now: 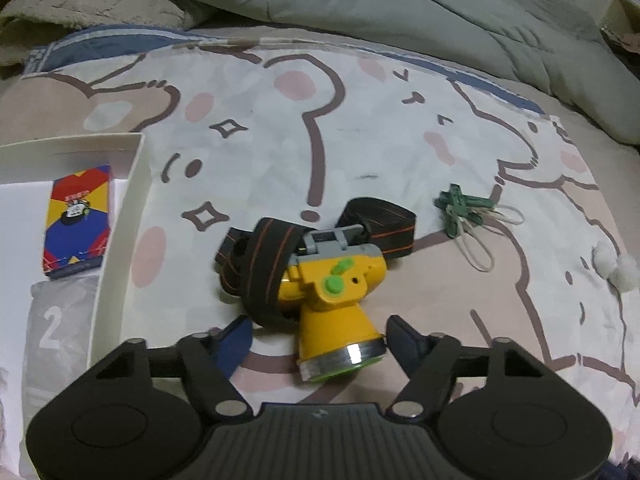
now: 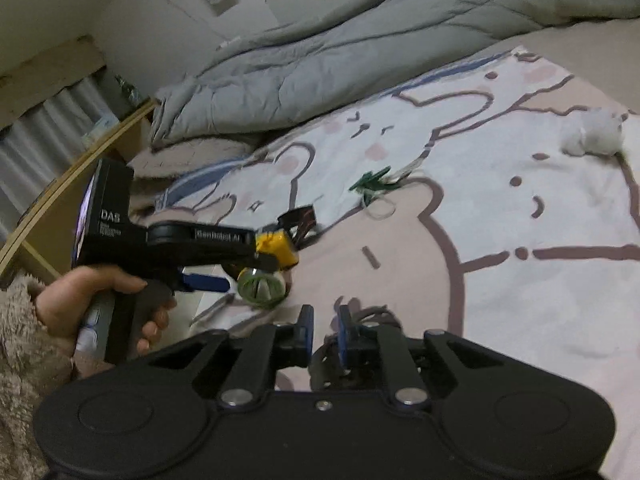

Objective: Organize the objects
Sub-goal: 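Lower the left tool onto the yellow headlamp body while the right tool holds the spring, then close the left tool on the yellow headlamp body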

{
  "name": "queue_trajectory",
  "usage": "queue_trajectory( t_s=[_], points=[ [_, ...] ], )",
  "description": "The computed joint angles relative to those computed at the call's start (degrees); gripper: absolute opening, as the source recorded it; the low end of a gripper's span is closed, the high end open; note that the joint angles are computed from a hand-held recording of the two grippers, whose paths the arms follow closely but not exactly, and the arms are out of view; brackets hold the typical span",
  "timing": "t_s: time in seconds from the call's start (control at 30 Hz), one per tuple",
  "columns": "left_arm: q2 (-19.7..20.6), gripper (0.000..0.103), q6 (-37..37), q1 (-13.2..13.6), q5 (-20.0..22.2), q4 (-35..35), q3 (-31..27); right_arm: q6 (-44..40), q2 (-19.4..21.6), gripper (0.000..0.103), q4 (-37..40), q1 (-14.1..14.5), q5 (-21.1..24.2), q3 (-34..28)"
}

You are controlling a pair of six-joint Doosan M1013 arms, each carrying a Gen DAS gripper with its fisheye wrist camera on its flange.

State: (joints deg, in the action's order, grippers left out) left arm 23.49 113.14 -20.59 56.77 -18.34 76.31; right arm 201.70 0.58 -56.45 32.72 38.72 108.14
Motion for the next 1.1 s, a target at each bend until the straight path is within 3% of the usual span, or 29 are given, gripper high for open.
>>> queue_trajectory(
  t_s=[0.1,0.13,0.37,0.63,1.1],
  points=[
    [0.23,0.050,2.99,0.34,1.65,-2.42,-0.34,-0.32,0.28,0.024,-1.65,1.11,4.52,-0.50],
    [0.25,0.049,3.78,0.37,2.12,-2.88,-0.45,-0.18,0.35,0.027,-1.80,1.34,5.32,-0.54],
    [-0.03,0.048,8.69,0.62,3.72,-1.86,-1.03,-4.59,1.45,0.050,-1.94,2.54,7.82,-1.28],
    [-0.02,0.047,20.00,2.02,9.83,-0.07,-2.49,-11.30,2.49,0.053,1.40,2.42,8.17,-2.43],
    [-0.92,0.056,5.96,-0.12,6.31,6.81,-0.76,-18.80,3.79,0.053,5.15,2.11,8.97,-3.61]
  ],
)
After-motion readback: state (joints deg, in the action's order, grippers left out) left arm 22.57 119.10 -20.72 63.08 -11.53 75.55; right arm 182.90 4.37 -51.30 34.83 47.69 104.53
